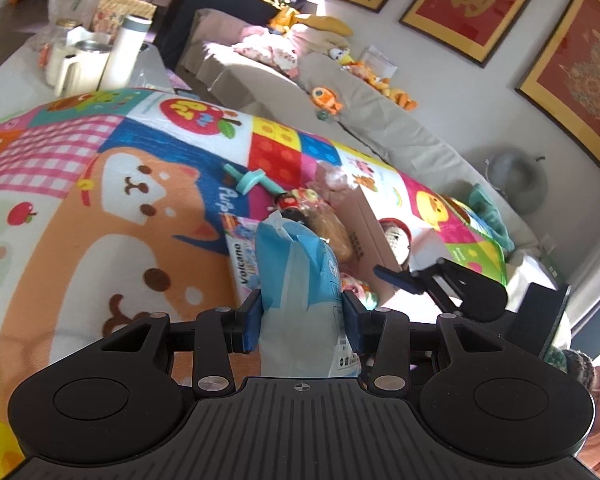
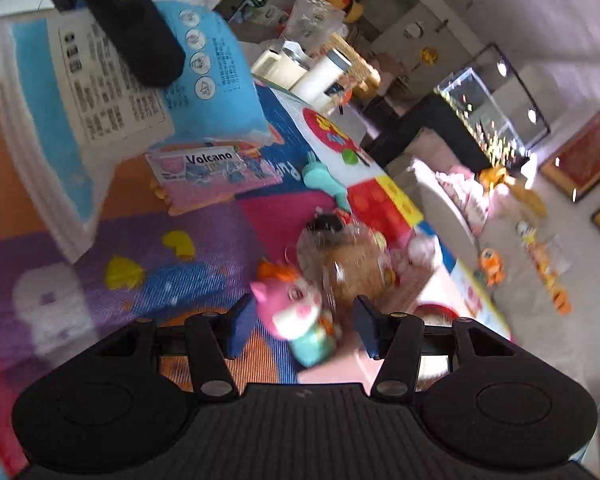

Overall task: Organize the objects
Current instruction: 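Grasp the pink cat figurine with the right gripper while the left gripper holds the tissue pack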

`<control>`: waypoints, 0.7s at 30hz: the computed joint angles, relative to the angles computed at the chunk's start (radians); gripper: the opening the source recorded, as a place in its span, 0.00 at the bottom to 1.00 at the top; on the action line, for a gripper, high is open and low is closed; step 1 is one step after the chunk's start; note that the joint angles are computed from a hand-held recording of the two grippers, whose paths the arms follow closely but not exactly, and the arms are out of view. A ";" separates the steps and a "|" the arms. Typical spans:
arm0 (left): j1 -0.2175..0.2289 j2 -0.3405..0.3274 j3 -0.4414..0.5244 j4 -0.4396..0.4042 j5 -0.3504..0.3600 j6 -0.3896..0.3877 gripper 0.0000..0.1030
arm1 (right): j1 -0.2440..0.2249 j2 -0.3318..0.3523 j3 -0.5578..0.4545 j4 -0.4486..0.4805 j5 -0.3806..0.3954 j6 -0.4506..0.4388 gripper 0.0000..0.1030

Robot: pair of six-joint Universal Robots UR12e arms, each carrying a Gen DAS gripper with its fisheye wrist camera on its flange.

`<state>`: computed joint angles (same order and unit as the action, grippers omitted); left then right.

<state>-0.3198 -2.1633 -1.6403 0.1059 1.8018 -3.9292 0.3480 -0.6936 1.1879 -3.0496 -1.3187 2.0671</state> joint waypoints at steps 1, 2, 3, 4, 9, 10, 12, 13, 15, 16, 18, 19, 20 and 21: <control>0.002 -0.001 -0.001 0.001 -0.002 -0.005 0.44 | 0.006 0.010 -0.008 -0.011 -0.012 -0.020 0.51; 0.003 -0.001 -0.002 0.002 -0.004 -0.008 0.44 | 0.011 0.018 -0.015 -0.022 -0.023 -0.034 0.49; 0.003 -0.002 -0.004 0.003 -0.006 -0.011 0.44 | 0.015 0.026 -0.023 -0.021 -0.036 -0.039 0.40; 0.004 -0.002 -0.004 0.003 -0.008 -0.013 0.44 | 0.019 0.029 -0.031 0.001 -0.049 -0.037 0.35; 0.004 -0.001 -0.007 -0.005 -0.011 -0.018 0.44 | 0.012 0.012 -0.020 0.035 -0.022 0.042 0.33; 0.004 -0.002 -0.005 -0.007 -0.011 -0.020 0.44 | 0.005 -0.004 -0.006 0.055 0.002 0.065 0.33; 0.003 -0.003 -0.002 -0.002 -0.014 -0.018 0.44 | -0.011 -0.042 0.022 0.116 0.050 0.110 0.33; 0.002 -0.005 0.000 0.000 -0.018 -0.014 0.44 | -0.020 -0.060 0.036 0.144 0.067 0.135 0.33; 0.001 -0.009 0.005 0.002 -0.031 -0.006 0.44 | -0.037 -0.092 0.060 0.187 0.085 0.190 0.33; 0.000 -0.012 0.010 0.000 -0.039 -0.004 0.44 | -0.046 -0.105 0.069 0.208 0.088 0.218 0.33; 0.001 -0.019 0.020 -0.003 -0.060 -0.003 0.44 | -0.059 -0.126 0.090 0.223 0.070 0.272 0.33; 0.000 -0.024 0.026 -0.007 -0.069 -0.004 0.44 | -0.063 -0.132 0.098 0.220 0.050 0.296 0.33; 0.000 -0.029 0.033 -0.010 -0.081 -0.006 0.44 | -0.067 -0.137 0.107 0.219 0.032 0.321 0.34; 0.001 -0.035 0.040 -0.013 -0.095 -0.006 0.44 | -0.073 -0.143 0.113 0.231 0.023 0.348 0.34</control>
<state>-0.3191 -2.1984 -1.5999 0.0927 1.7072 -3.9348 0.2753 -0.8366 1.3010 -2.8185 -1.2954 2.4153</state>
